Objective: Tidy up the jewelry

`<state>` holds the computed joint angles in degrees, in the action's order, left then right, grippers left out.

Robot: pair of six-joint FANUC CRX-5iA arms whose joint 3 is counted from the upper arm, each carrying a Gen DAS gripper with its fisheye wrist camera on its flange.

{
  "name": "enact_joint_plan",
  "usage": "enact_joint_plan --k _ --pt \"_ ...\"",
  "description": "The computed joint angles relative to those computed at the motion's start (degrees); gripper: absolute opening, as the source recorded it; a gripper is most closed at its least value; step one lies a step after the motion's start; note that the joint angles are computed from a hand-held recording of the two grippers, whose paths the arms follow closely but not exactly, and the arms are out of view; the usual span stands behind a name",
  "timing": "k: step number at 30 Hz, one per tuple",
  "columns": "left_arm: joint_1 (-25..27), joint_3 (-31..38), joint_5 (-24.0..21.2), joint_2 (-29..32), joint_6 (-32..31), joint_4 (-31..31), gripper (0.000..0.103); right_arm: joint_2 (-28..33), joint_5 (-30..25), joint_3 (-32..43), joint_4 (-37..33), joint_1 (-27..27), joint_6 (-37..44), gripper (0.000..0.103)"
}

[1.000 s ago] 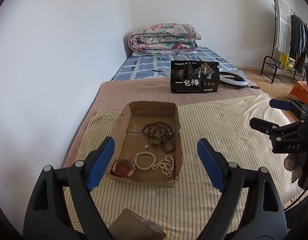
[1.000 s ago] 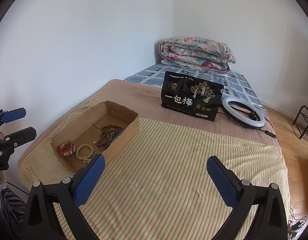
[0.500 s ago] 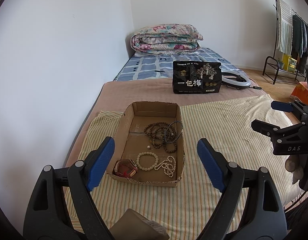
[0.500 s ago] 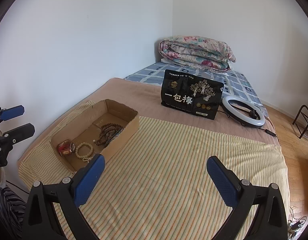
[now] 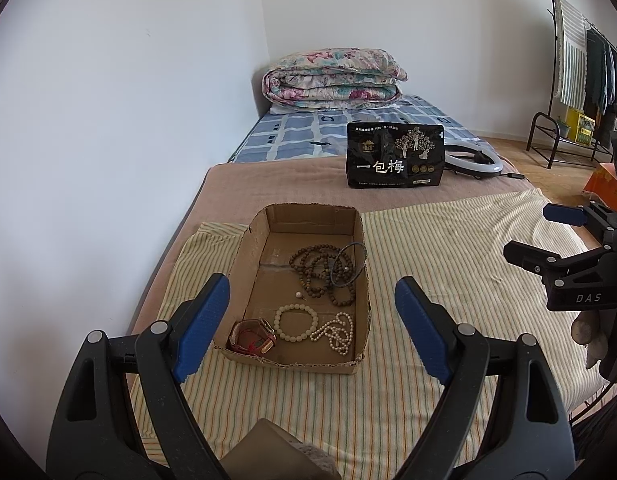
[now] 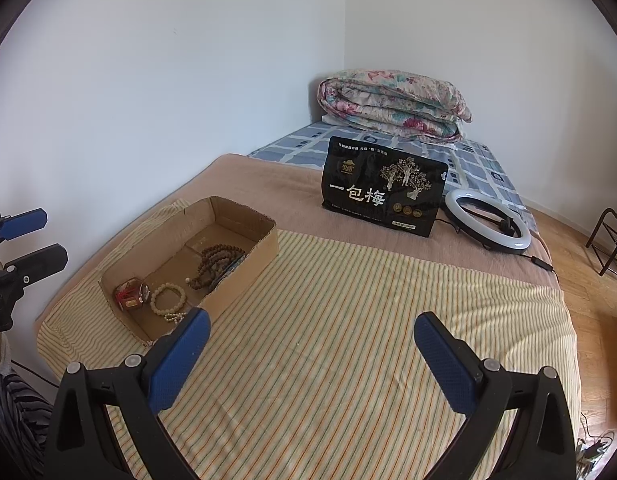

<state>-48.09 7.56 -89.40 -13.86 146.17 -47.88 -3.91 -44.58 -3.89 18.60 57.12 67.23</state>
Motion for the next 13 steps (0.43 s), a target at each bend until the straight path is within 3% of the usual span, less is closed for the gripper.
enact_joint_plan --k 13 --pt "0.3 -0.2 0.6 -0.2 -0.3 0.4 0.087 -1.0 0.7 -2.1 0.3 -0.1 -0.7 0.103"
